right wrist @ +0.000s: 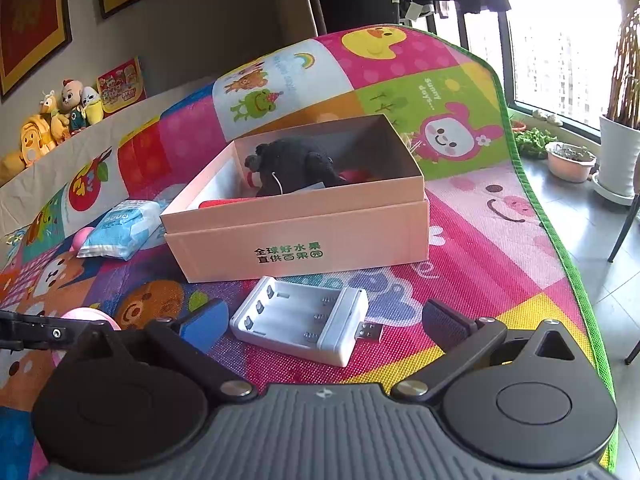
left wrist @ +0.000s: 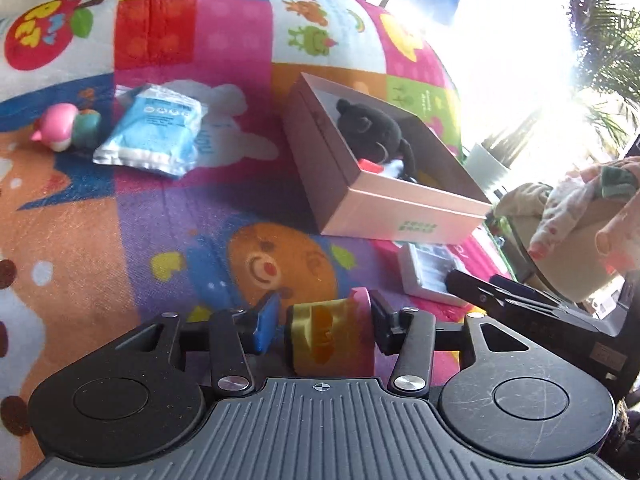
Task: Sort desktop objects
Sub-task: 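Lift the yellow toy with the left tool while the right tool carries the charger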
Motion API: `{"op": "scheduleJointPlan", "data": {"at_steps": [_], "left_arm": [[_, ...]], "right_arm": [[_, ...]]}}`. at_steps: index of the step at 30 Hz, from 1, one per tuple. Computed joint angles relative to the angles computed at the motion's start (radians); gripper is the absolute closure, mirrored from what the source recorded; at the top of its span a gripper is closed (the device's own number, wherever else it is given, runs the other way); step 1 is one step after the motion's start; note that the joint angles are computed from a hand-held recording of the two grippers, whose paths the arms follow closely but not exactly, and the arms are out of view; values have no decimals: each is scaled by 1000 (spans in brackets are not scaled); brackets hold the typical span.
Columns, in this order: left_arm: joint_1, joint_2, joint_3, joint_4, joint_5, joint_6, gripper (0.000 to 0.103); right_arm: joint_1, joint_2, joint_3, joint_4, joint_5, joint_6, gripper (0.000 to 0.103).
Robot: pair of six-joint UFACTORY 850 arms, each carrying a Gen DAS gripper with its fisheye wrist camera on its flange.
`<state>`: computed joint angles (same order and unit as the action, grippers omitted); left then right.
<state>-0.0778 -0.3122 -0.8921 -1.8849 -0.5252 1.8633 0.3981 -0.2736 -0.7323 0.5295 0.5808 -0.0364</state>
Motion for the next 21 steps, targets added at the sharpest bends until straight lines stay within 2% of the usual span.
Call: {"op": "scheduleJointPlan", "data": {"at_steps": [1,5,7,10,14,18,21], "left_arm": [[5,2,3,-24,7,18,47],[29,22,20,-156,55,158,31],[41,35,32,-215,82,225,29],[68,54,53,-225,85,253,21],[70,95,102,-363,108,413,16],[89,117,137,-196,7,316,8],[37,110,152,-227,29,404,8]], "right_arm": [[0,0,0,-2,1,3,0],[0,0,1,-4,1,4,0],[1,1,1,-2,-1,2,0],[1,1,0,0,-1,0,0],[1,0,-2,7,-6,-9,0],[1,-1,-4,11,-9,-15,0],[2,-3,-9,26,-19,-31,0]]}}
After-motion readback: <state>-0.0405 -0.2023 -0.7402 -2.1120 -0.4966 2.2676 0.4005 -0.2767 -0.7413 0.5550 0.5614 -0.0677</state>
